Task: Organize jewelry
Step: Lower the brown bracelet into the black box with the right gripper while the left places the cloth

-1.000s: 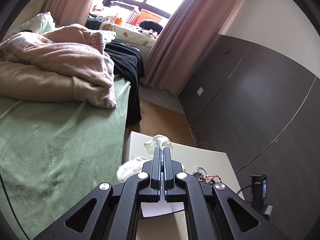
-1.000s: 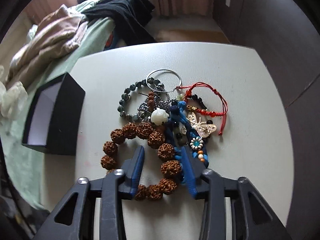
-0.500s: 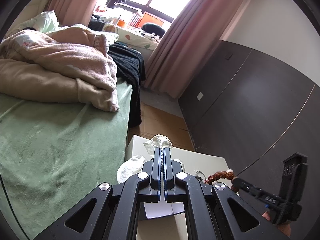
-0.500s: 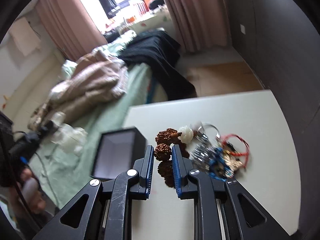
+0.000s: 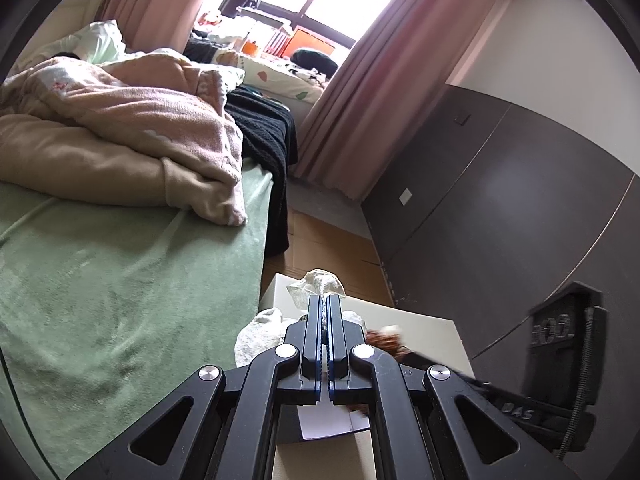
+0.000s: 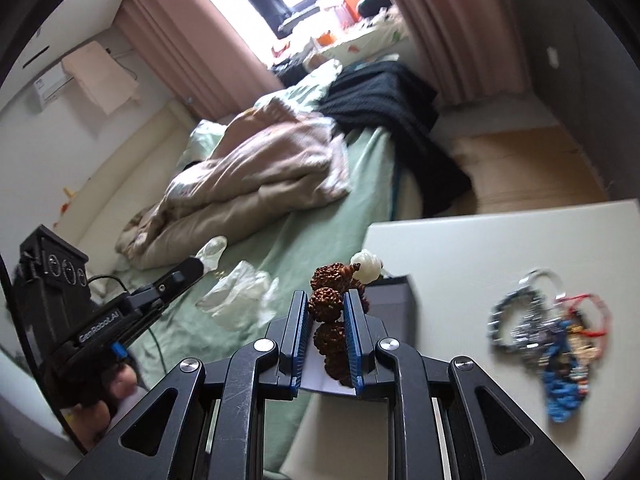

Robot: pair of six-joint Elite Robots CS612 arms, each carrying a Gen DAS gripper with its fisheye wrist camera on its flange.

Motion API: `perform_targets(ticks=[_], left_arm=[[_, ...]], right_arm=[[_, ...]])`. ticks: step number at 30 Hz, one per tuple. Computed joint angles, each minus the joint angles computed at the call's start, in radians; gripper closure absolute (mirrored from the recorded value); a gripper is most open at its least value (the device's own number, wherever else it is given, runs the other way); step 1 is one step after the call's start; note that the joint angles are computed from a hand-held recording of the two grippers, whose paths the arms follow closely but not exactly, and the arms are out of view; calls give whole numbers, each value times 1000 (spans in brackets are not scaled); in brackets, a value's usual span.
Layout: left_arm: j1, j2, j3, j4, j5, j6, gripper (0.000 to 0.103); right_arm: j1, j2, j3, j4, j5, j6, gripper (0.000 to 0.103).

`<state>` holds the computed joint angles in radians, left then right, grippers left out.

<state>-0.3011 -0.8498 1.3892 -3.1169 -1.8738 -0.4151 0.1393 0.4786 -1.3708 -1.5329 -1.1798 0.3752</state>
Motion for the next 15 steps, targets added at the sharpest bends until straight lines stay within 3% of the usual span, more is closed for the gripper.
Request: perform_targets(ticks=[3,7,9,11,15], left_arm=[[-1,1,-2,12,-1,6,102],[-7,7,-14,38,-10,19,102],[-12,9,-20,52,-20,29,102],[-16,11,-27,72,-29,41,102],[-30,11,-39,134,-41,86,101]], right_arm=[[-5,3,32,-12,85,37,83],[-1,-13,52,123,13,24,78],[-7,-8,34,131,14,18,50],[-14,5,-6,104,-9,38,38],[-30,24,-75,111,-63,70,36]])
